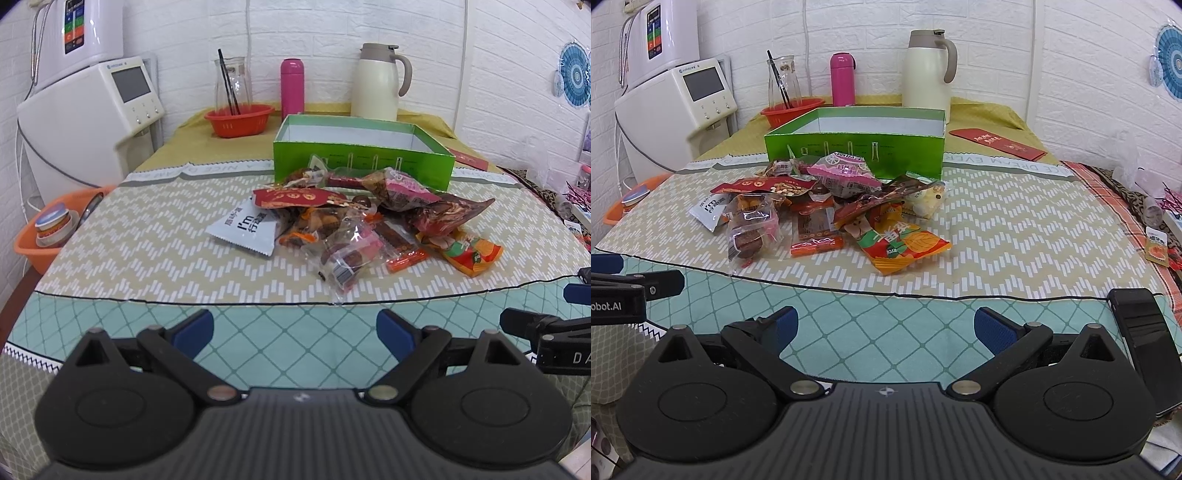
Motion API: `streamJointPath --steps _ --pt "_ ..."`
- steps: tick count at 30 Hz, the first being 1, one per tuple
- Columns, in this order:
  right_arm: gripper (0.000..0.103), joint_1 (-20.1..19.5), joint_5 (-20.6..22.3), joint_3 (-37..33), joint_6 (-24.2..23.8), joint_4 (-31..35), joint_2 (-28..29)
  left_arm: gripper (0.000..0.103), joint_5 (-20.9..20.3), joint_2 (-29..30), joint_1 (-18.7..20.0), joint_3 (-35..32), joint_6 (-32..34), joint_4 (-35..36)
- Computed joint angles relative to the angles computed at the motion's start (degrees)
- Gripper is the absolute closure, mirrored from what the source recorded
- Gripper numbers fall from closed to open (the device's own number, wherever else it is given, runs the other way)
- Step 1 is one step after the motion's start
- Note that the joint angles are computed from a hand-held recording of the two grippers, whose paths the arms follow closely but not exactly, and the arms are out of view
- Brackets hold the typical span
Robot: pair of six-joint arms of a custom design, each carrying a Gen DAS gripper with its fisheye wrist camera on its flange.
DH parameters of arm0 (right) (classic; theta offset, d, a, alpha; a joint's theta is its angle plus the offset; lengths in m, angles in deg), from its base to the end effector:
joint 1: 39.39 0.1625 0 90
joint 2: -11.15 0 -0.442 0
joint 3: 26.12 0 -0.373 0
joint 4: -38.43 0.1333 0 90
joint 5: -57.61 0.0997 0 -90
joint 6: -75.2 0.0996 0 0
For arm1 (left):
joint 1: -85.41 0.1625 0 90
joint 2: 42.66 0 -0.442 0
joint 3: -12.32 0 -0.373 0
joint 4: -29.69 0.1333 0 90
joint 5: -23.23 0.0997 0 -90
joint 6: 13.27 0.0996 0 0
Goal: Organize snacks
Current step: 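Grasp the clear bag of red dates with the left gripper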
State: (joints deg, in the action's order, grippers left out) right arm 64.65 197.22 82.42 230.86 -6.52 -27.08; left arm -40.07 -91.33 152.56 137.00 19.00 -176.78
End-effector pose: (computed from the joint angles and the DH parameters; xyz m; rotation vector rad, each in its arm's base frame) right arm 0.1742 -0.4600 -0.0329 0.1021 -2.0224 1.1441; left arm -0.0362 -0.5443 0.1295 0.9606 2.3119 -0.8674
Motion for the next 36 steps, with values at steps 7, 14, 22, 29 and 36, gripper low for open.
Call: streamJointPath --steps 7,14,22,29,36 --pt "0.0 -0.22 -0.32 -0.52 0.18 0.63 0.31 0.013 -0.38 -0.01 0.16 -0.3 -0.12 0.8" --pt "0.0 -1.77 -4.31 0.5 -0.12 -0.4 -0.75 0.013 -5.55 -0.9 1.85 -2.17 1.02 3.48" --pt "0.0 -5.02 -16.45 -2.34 -3.68 5.44 -1.02 0.014 -16.05 -2.07 4.37 -9.34 2.06 16.44" --pt "0.003 -6.5 -20.72 -8.82 -6.02 13.56 1.06 0.041 -16.34 0.53 4.97 -15.39 0.86 26.02" --pt "0.006 -6.51 -25.0 -12.62 -11.58 19.13 2.88 0.056 -17.24 1.73 5.75 -19.79 0.29 32.37"
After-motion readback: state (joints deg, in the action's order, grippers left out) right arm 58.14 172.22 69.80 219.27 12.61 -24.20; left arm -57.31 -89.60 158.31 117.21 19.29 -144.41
